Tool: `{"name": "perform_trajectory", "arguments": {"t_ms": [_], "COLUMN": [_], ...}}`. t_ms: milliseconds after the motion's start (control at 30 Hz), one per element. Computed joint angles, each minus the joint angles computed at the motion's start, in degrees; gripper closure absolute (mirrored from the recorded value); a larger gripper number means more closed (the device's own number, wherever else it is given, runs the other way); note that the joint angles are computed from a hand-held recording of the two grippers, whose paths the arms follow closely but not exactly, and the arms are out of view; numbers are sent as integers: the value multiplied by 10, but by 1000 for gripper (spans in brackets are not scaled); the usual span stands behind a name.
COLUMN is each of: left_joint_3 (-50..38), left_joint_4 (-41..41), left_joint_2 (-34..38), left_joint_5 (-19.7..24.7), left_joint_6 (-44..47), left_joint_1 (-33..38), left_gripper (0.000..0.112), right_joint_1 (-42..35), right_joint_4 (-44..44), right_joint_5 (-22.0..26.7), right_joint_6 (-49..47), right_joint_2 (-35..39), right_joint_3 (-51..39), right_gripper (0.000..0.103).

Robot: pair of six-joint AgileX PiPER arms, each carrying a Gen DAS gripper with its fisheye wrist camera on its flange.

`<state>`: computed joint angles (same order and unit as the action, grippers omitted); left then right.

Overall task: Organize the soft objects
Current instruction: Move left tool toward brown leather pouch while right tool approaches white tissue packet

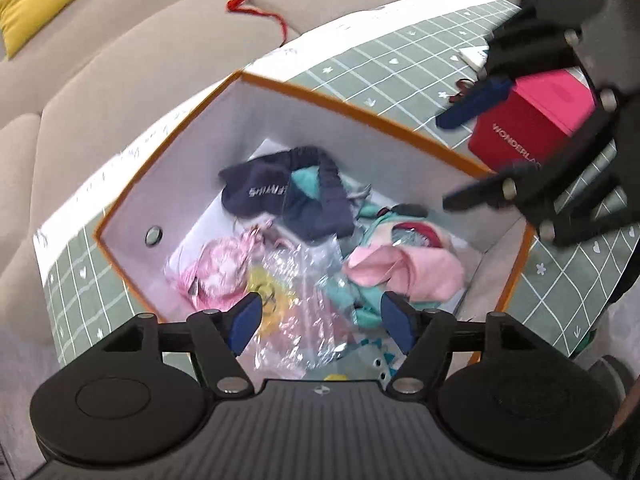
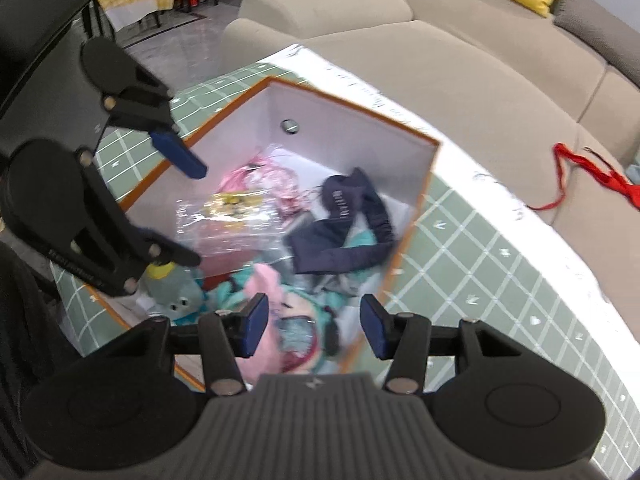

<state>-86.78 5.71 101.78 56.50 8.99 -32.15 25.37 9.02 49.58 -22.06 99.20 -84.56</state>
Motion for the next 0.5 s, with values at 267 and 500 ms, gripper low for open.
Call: {"name": "perform_trajectory", "arguments": {"t_ms": [267, 500], "left_joint_3": [-64, -137], "left_joint_4": [51, 96], "left_joint_2": [40, 82], "left_joint_5": [30, 58], "left_joint_6": [-28, -65], "left_joint_1": [-49, -88], "left_gripper": [28, 27], "right_joint_1": [-62, -144], "right_joint_4": [20, 80], "right_joint_5": [4, 7], "right_joint_6": [-35, -117], "right_joint_2": [-29, -46], "right_joint_3": [7, 10], "right_gripper": [52, 51]}}
